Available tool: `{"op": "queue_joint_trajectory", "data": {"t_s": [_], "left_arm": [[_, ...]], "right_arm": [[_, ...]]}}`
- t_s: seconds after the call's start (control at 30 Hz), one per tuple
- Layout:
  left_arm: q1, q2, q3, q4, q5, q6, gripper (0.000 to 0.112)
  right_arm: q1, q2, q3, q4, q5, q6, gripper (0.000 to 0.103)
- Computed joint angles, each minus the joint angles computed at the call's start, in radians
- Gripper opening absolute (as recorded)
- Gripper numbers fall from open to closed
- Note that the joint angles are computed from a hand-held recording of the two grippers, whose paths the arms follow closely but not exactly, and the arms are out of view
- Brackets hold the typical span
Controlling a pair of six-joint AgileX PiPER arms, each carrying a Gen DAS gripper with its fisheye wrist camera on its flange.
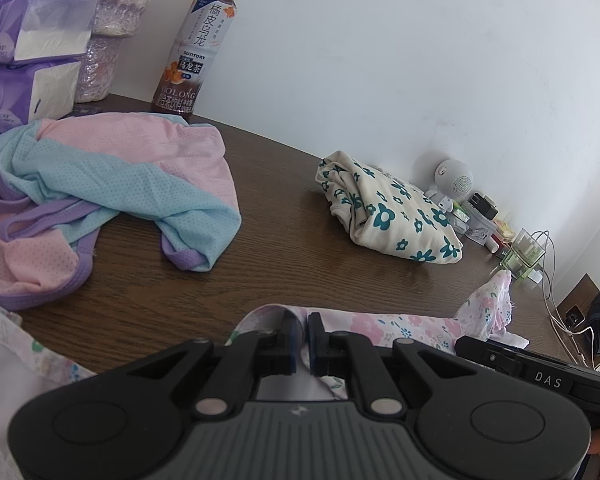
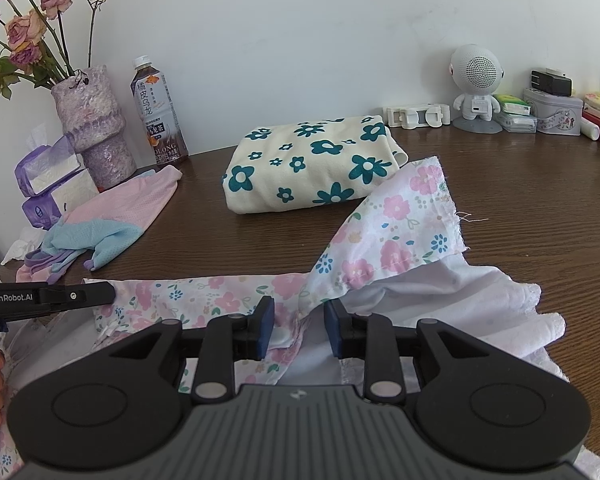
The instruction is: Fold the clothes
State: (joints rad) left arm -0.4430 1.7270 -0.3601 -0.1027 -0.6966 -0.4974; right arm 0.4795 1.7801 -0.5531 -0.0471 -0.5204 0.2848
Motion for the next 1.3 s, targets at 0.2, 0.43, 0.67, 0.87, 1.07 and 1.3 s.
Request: {"op": "queue_joint_trajectory", "data": {"t_s": [0.2, 0.43, 0.67, 0.87, 1.07, 1.3], "left_arm": [[0.000, 0.000, 0.000, 0.000, 0.000, 0.000, 0.006], [0.001, 0.000, 0.000, 0.001, 0.000, 0.000, 0.006], [-0.001, 0.000, -0.001, -0.001, 0.000, -0.001, 0.006], [0.002, 0.001, 0.003, 0.007, -0.005, -0.008, 0.006], [0.011, 0.006, 0.009, 0.030, -0.021, -0.030, 0.006], [0.018, 0.007, 0.013, 0.043, -0.029, -0.043, 0.005]], "right_arm": [[-0.002, -0.002, 0.002, -0.008, -0.001, 0.008, 0.028], [-0.004, -0.003, 0.002, -0.012, -0.001, 0.010, 0.028], [-0.014, -0.001, 0.002, -0.040, -0.004, 0.038, 0.028], [-0.023, -0.003, 0.007, -0.064, -0.011, 0.063, 0.028], [-0.025, -0.004, 0.009, -0.065, -0.011, 0.060, 0.028], [-0.058, 0.001, 0.023, -0.104, -0.047, 0.136, 0.017]]}}
